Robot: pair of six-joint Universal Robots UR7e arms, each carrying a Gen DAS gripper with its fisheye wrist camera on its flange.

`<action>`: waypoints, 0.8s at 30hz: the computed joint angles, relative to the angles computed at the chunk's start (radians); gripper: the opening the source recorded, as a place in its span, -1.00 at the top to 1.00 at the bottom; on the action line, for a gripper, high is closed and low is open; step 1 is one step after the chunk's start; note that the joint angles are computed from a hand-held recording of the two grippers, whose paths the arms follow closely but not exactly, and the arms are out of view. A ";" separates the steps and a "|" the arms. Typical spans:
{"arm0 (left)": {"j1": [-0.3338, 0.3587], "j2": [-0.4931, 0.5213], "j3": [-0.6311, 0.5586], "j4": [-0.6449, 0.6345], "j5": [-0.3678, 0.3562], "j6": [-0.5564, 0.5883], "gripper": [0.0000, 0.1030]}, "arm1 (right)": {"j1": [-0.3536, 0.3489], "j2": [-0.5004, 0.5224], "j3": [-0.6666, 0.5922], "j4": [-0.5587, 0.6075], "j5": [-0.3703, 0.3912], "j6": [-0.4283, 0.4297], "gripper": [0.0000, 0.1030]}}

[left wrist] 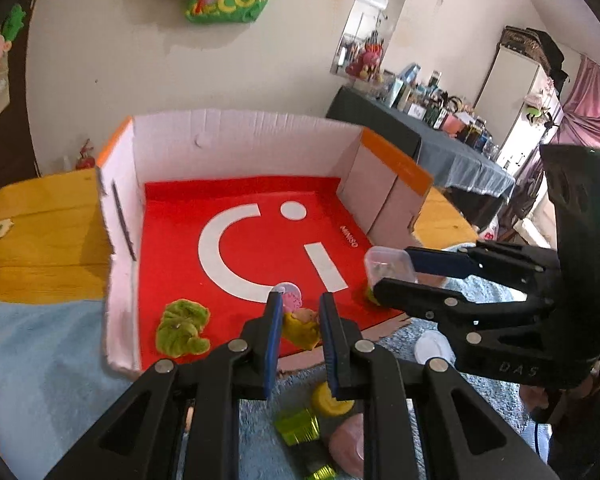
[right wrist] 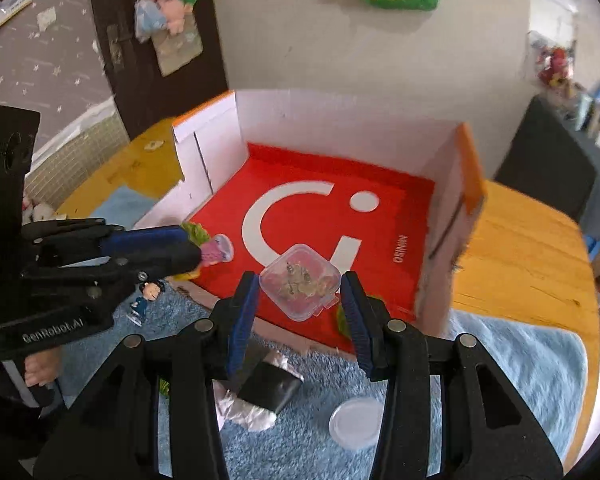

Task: Organize objects
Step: 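Lift and carry the doll and clear box into the cardboard box with both tools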

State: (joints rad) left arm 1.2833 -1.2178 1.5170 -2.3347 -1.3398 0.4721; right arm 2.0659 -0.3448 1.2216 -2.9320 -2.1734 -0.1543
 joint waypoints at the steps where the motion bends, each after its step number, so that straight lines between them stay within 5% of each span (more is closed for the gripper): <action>1: 0.003 0.011 -0.011 0.012 0.002 0.000 0.63 | -0.004 0.004 -0.017 0.036 0.007 -0.004 0.21; 16: 0.027 0.088 -0.119 0.175 0.029 0.021 0.63 | -0.056 0.059 -0.229 0.508 0.089 0.001 0.21; 24: 0.018 0.105 -0.142 0.233 0.071 0.068 0.64 | -0.080 0.076 -0.308 0.663 0.146 0.000 0.21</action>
State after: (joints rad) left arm 1.3010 -1.1125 1.3749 -2.1015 -1.2689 0.5398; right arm 1.9864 -0.2688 0.9137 -2.2691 -2.0272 -0.1547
